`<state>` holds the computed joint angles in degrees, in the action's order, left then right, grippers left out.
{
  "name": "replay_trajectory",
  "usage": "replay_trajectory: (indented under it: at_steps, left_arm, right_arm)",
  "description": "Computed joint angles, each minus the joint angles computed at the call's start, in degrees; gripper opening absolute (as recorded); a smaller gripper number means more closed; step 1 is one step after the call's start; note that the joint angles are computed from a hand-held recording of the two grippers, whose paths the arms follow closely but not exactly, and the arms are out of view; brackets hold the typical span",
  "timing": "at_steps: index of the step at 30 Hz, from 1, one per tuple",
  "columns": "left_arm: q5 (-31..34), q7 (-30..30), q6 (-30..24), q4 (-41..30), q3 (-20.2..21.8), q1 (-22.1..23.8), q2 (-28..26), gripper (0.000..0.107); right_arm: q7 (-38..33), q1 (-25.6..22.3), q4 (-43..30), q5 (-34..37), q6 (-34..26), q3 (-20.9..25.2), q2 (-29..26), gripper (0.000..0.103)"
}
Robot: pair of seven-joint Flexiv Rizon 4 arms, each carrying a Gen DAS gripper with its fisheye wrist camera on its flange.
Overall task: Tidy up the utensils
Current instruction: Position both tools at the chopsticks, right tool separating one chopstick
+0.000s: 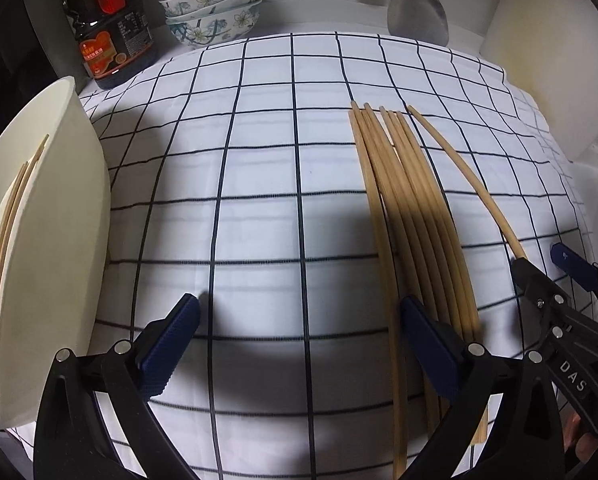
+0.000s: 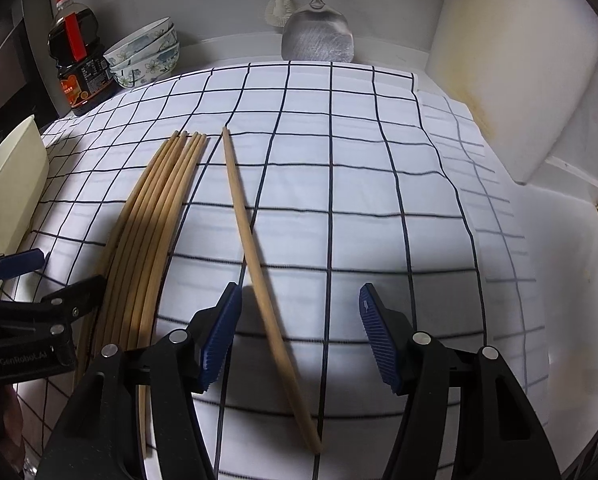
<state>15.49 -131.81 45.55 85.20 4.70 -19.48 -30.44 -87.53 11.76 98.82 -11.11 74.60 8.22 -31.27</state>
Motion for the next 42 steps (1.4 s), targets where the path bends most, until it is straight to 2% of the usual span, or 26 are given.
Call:
replay_trajectory:
  at_steps: [5,7,11,13,15,17,29,33,42]
  left_arm:
    - [-0.3,0.4,-0.6,-2.3,0.2,0.6,-1.5,0.098]
    - [-0.5,0.6,-0.5,-2.8,0.2,0.7,-2.0,0.098]
    - [0.0,-0.2,-0.3,-3.4,0.7,0.3,-2.4,0.098]
    - [0.2,0.0,0.2,-3.4,0.7,0.3,-2.5,0.098]
    - [0.3,0.3,0.5,-3.8,0.8,0.4,-2.9,0.098]
    - [0.2,0.4,0.6,-4.0,0.9,0.4,-3.1,0.098]
    - [1.6,-1.4,2.1,-3.8,1.9,-0.3,-3.2,0.098]
    - [2.2,-2.1,3.1,-3.2,2.1,-0.5,-2.9,0.098]
    - [2.7,-2.3,3.2,-3.2,2.2,-0.6,-3.0,0.098]
  right_arm:
    - [-1.5,-0.3,-2.8,0.1,-1.3,0.8,-1.6,0.059]
    - [-2.1,-0.4,-4.2,0.6,-2.6,1.2,-2.2,0.063]
    - [-1.3,0.0,-5.6,1.2,-3.9,0.6,-3.0,0.079]
    - [-1.4,0.1,-5.7,1.2,-3.8,0.5,-3.1,0.082]
    - [-2.0,-0.1,-5.9,1.4,-3.8,0.8,-3.3,0.091]
    - [-2.8,-0.3,-6.0,1.7,-3.4,1.2,-3.6,0.095]
    - [-5.0,-0.6,-6.9,2.4,-3.2,1.7,-4.3,0.095]
    - [-3.9,0.1,-6.2,2.4,-0.7,0.7,-4.5,0.095]
    - [-4.1,-0.2,-7.2,2.1,-2.5,1.1,-4.7,0.095]
